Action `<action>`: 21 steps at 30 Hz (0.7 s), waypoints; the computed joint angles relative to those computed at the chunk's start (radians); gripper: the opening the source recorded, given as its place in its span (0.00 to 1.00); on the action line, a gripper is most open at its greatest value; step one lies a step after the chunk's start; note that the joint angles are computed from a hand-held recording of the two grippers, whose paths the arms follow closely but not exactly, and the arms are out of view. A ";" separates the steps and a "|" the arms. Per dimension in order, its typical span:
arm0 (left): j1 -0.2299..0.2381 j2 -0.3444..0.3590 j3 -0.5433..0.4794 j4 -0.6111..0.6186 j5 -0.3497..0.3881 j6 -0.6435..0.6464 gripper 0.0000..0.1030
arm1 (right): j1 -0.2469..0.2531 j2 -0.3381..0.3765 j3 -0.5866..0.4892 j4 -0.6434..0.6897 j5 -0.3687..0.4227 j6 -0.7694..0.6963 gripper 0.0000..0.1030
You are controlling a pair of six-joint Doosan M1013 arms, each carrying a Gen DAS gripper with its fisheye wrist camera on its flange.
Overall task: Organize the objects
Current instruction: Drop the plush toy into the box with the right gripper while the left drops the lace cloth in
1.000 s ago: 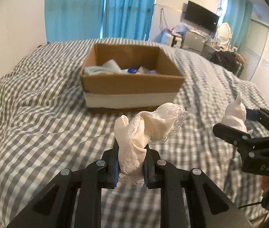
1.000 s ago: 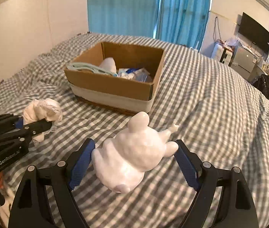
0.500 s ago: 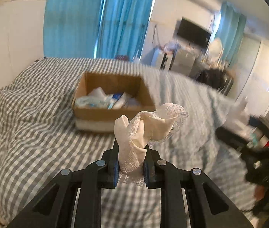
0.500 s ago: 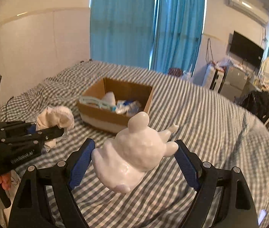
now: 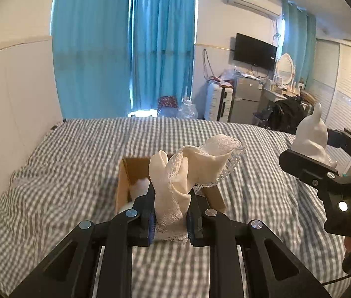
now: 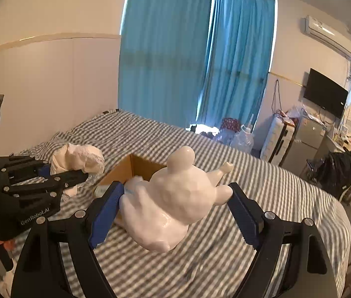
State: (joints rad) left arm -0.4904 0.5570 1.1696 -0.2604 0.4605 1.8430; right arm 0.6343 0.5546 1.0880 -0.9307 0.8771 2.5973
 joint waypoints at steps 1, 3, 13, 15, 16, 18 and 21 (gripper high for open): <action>0.000 0.018 -0.029 0.017 0.009 -0.012 0.19 | -0.010 0.013 -0.023 0.009 -0.005 -0.021 0.82; -0.001 0.053 -0.085 0.040 0.030 -0.024 0.19 | -0.030 0.037 -0.065 0.038 -0.019 -0.062 0.82; 0.004 0.264 -0.393 0.113 0.193 -0.093 0.19 | -0.114 0.175 -0.247 0.203 -0.038 -0.218 0.82; 0.006 0.304 -0.447 0.116 0.237 -0.101 0.19 | -0.130 0.208 -0.284 0.258 -0.035 -0.254 0.82; 0.006 0.326 -0.473 0.120 0.260 -0.106 0.19 | -0.135 0.220 -0.295 0.279 -0.036 -0.263 0.82; 0.006 0.355 -0.504 0.129 0.294 -0.112 0.19 | -0.147 0.248 -0.322 0.324 -0.029 -0.287 0.82; 0.007 0.395 -0.546 0.143 0.349 -0.114 0.19 | -0.159 0.285 -0.346 0.373 -0.020 -0.318 0.82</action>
